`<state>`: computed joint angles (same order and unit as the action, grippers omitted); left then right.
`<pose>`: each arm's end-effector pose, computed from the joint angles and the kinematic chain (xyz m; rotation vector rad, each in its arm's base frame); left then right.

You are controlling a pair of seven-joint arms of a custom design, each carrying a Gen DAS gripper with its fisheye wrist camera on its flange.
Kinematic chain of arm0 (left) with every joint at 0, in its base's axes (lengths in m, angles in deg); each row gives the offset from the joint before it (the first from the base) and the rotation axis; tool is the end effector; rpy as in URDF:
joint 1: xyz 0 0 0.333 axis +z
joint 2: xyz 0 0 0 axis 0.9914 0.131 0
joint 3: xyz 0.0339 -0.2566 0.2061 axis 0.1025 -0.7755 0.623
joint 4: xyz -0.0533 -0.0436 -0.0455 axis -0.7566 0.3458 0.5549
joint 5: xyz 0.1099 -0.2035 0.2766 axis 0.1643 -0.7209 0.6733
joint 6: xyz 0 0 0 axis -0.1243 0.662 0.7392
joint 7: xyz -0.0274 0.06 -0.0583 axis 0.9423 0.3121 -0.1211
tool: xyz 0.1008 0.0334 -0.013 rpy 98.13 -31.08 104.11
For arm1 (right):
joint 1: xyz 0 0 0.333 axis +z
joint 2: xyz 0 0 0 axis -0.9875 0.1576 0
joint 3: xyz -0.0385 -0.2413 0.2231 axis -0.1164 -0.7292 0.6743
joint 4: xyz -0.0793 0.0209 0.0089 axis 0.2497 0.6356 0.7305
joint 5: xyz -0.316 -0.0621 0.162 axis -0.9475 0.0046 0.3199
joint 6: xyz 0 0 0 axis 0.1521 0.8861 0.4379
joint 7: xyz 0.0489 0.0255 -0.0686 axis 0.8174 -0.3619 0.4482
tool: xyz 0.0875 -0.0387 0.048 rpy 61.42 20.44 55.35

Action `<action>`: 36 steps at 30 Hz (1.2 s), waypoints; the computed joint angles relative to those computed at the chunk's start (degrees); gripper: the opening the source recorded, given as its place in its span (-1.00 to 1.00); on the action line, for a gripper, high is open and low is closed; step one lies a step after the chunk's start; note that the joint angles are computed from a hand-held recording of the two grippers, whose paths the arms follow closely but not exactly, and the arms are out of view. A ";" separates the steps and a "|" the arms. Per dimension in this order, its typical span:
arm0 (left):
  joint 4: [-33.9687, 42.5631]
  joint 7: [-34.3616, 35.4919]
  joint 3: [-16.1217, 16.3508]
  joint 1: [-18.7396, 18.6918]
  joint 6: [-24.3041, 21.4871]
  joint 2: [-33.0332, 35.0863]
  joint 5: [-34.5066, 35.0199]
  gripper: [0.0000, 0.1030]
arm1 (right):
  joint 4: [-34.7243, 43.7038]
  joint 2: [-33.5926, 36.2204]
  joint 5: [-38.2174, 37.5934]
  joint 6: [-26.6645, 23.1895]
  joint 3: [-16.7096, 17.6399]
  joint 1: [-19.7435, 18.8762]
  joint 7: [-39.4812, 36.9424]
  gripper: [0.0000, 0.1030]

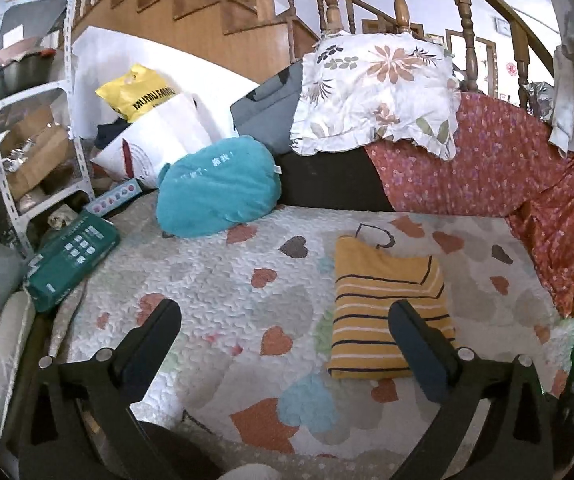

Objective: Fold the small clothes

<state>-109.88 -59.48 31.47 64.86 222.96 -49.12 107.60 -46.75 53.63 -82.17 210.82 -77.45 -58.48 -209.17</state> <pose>0.5029 -0.3058 0.6005 -1.6005 1.4855 -0.8116 0.4974 0.2920 0.4728 -1.3311 1.9600 -0.5325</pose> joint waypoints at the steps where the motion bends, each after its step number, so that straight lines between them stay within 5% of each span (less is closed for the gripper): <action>1: -0.38 -0.52 -0.20 -0.29 -0.85 -0.35 0.84 1.00 | -0.77 -0.57 -0.66 -0.72 0.17 0.42 0.86 0.19; 14: -2.66 17.29 -1.10 -1.04 2.84 3.93 -19.80 1.00 | -1.26 -0.75 -0.05 -9.04 2.43 2.53 -3.20 0.31; 36: -5.90 24.69 -0.52 -0.27 6.33 4.38 -29.77 1.00 | 3.02 3.86 6.32 -14.91 1.97 5.08 -11.62 0.39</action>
